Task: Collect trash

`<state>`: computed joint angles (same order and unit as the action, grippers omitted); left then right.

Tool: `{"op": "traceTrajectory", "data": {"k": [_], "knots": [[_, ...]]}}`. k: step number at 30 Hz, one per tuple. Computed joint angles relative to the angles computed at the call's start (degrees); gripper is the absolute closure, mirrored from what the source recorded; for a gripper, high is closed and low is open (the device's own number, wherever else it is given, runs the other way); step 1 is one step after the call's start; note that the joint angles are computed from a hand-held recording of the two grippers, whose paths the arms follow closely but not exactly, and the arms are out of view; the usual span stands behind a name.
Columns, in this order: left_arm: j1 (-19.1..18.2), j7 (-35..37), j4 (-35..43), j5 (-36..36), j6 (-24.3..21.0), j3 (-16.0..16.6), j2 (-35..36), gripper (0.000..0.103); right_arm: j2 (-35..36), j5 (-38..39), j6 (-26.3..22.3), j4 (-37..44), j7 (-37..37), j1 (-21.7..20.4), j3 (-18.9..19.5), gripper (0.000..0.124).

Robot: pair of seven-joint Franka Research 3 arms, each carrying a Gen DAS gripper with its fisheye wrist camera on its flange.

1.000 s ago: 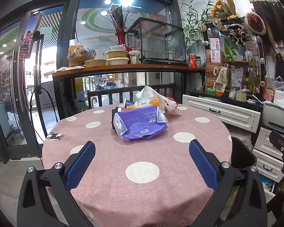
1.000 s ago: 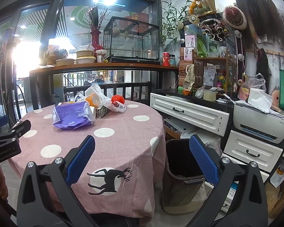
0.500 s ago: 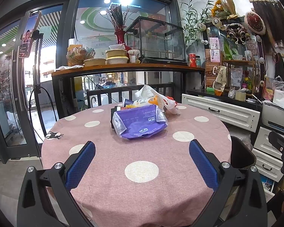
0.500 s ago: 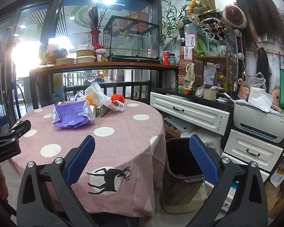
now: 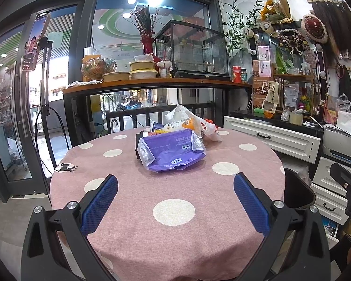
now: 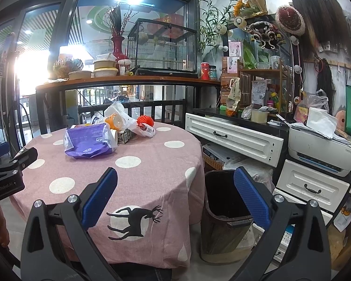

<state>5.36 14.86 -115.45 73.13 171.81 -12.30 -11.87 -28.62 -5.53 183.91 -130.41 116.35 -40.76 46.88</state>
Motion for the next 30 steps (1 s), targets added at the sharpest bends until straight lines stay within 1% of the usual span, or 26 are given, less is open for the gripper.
{"op": "traceTrajectory", "data": {"k": [16,19,21,22,23,25,26,28,29,30], "knots": [[-0.07,1.37,-0.12,-1.41,0.35,0.09,0.21,0.005,0.00,-0.43,-0.17,0.04,0.65,-0.66,0.54,0.025],[-0.36,3.11,-0.03,-2.84,0.23,0.33,0.55,0.005,0.02,-0.60,-0.41,0.13,0.87,-1.09,0.89,0.025],[-0.84,5.86,-0.05,-4.90,-0.33,0.63,0.81,0.005,0.54,-0.78,-0.93,0.58,1.19,-1.76,1.40,0.025],[-1.55,9.08,-0.02,-7.81,-0.78,1.18,1.14,0.005,1.50,-1.01,-1.51,1.02,1.18,-1.44,1.26,0.025],[-2.34,12.63,-0.11,-11.34,-0.60,1.94,1.48,0.005,3.14,-1.51,-2.12,1.70,0.67,-0.16,0.34,0.025],[-3.65,19.48,-0.09,-18.69,-0.61,3.29,2.23,0.005,6.24,-3.30,-4.71,3.91,-0.43,2.22,-1.39,0.025],[-3.88,21.87,0.17,-21.25,-1.00,3.53,2.63,0.005,7.66,-4.35,-5.87,5.21,-0.83,2.85,-1.75,0.025],[-4.90,28.57,1.07,-27.69,-2.54,4.35,3.78,0.005,11.77,-7.00,-6.05,8.20,-3.25,4.78,-2.98,0.025],[-5.77,33.09,1.59,-32.06,-3.30,5.04,4.45,0.005,14.59,-7.81,-6.44,10.11,-6.06,7.51,-4.89,0.025],[-7.10,39.28,2.15,-38.28,-3.79,6.12,5.26,0.005,17.68,-7.78,-7.58,12.51,-9.68,10.92,-7.20,0.025]]}}
